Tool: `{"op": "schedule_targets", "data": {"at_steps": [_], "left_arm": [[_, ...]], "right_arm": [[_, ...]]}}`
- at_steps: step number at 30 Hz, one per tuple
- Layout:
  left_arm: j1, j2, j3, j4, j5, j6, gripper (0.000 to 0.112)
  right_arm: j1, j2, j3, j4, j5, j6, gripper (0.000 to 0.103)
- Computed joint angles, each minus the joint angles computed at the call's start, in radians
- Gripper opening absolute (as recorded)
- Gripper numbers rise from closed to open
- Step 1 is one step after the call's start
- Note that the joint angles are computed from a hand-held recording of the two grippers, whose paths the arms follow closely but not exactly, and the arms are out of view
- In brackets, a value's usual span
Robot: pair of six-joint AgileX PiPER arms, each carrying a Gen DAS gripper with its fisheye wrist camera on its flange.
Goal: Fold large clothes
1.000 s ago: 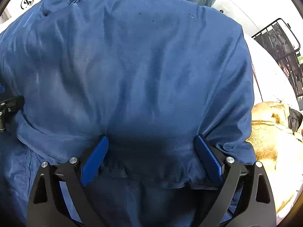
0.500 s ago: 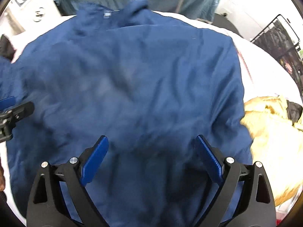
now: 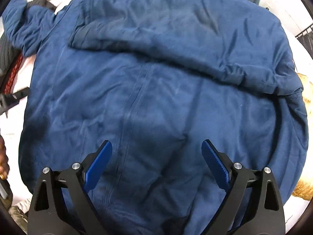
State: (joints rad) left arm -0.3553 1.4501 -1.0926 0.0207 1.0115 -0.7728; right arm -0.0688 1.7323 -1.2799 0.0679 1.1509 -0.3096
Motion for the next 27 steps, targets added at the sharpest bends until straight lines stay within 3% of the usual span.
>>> {"op": "schedule_targets", "data": {"at_steps": [4, 8, 15, 19, 21, 22, 26, 27], "left_arm": [[0.157, -0.075, -0.008, 0.002, 0.0, 0.057, 0.096], [0.305, -0.037, -0.182, 0.058, 0.007, 0.142, 0.096], [0.453, 0.266, -0.648, 0.148, 0.059, 0.26, 0.096], [0.483, 0.461, -0.875, 0.145, 0.135, 0.324, 0.096], [0.483, 0.52, -0.916, 0.198, 0.157, 0.305, 0.086], [0.493, 0.53, -0.92, 0.191, 0.159, 0.306, 0.074], [0.56, 0.519, -0.826, 0.089, 0.105, 0.296, 0.036], [0.572, 0.5, -0.794, 0.077, 0.081, 0.292, 0.031]], "right_arm": [[0.034, -0.014, 0.01, -0.006, 0.001, 0.017, 0.092], [0.072, -0.021, -0.02, -0.009, 0.012, 0.047, 0.092], [0.06, -0.032, -0.061, -0.031, 0.024, 0.082, 0.092], [0.017, -0.081, -0.024, -0.047, 0.031, 0.104, 0.092], [-0.007, -0.087, -0.024, -0.054, 0.034, 0.115, 0.092], [-0.02, -0.089, -0.022, -0.057, 0.032, 0.118, 0.092], [-0.056, -0.103, -0.004, -0.072, 0.03, 0.139, 0.092], [-0.064, -0.103, -0.005, -0.071, 0.032, 0.14, 0.092]]}}
